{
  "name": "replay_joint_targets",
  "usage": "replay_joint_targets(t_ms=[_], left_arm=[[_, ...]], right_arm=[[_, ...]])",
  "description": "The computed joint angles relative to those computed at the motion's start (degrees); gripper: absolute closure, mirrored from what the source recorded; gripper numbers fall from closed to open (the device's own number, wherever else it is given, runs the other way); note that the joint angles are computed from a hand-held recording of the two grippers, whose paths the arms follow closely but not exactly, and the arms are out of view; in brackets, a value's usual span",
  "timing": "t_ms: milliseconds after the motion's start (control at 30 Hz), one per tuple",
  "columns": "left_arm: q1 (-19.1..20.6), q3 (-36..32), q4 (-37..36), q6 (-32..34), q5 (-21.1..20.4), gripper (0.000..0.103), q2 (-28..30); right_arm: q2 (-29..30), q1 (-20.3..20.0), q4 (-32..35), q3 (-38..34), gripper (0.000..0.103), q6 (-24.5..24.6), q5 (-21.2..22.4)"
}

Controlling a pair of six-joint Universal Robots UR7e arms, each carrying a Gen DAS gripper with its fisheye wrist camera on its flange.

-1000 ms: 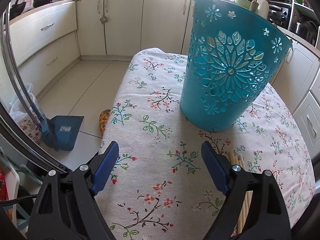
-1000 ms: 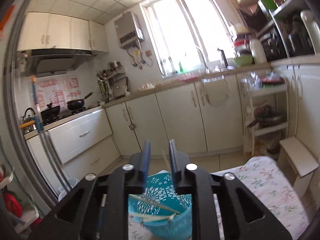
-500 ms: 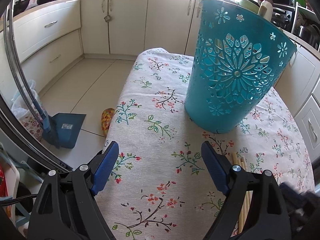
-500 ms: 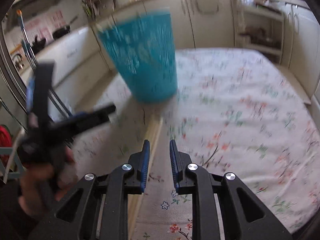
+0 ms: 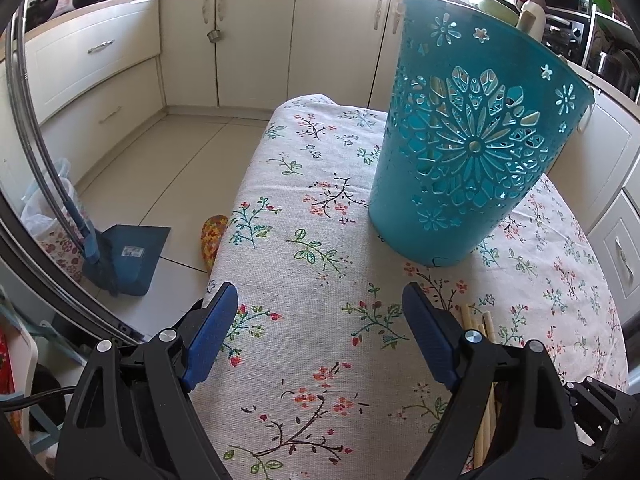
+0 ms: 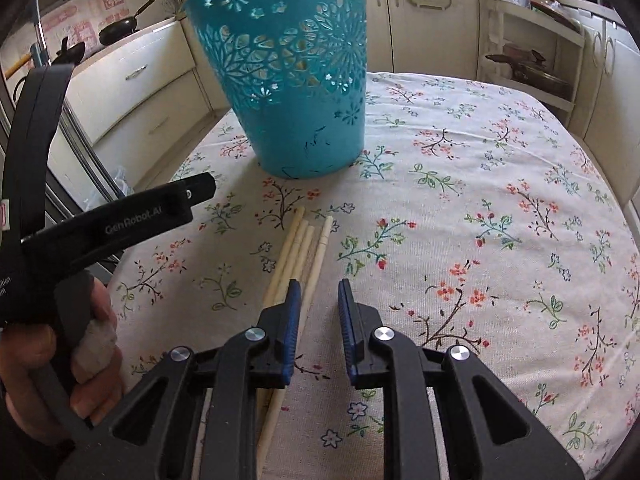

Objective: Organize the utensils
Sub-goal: 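Move the open right tool back down toward the chopstick bundle, then lower the left tool to the bundle and grasp another chopstick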

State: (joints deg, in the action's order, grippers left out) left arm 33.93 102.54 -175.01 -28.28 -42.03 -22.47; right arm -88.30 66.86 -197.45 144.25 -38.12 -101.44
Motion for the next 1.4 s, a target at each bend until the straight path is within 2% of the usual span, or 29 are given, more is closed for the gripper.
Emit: replay_joint_targets(t_ms=[233, 400, 467, 567, 667, 1000, 1200, 1400], left_arm=[[0.1, -0.1, 0.0, -0.1, -0.3, 0.023, 0.0], [0.1, -0.1, -0.6, 1.5, -1.4, 0.022, 0.1], [0.0, -0.6, 0.9, 3.5, -3.4, 0.022, 0.2], [-1.3, -0.1, 1.2, 7.1, -5.6, 0.022, 0.3], [-2.3, 0.3, 1.5, 8.2, -7.7, 0.022, 0.5], [-3.7, -1.6, 6.9, 8.9, -6.1, 0.022, 1.9], [-3.5, -2.7, 8.7, 7.8, -5.7, 0.022, 2.4], [-3.6, -3.9, 9.7, 8.1, -5.8, 0.023, 3.0]], right_arm=[[-0.2, 0.1, -0.5, 0.1, 0.087, -2.2, -1.6], [-2.7, -1.5, 1.1, 0.2, 0.087, -4.0, -2.3], [-3.9, -2.8, 1.8, 0.3, 0.087, -3.5, -1.3], [-6.2, -5.8, 4.2, 0.5, 0.089, -1.4, 2.9], [-6.7, -6.3, 5.0, 0.4, 0.089, -0.9, 4.0], [-8.3, -7.9, 7.2, 0.4, 0.089, -0.7, 6.6], [-7.9, -7.7, 6.2, 0.2, 0.087, 0.2, 6.1], [-5.4, -6.1, 3.7, -0.6, 0.08, 0.4, 4.5]])
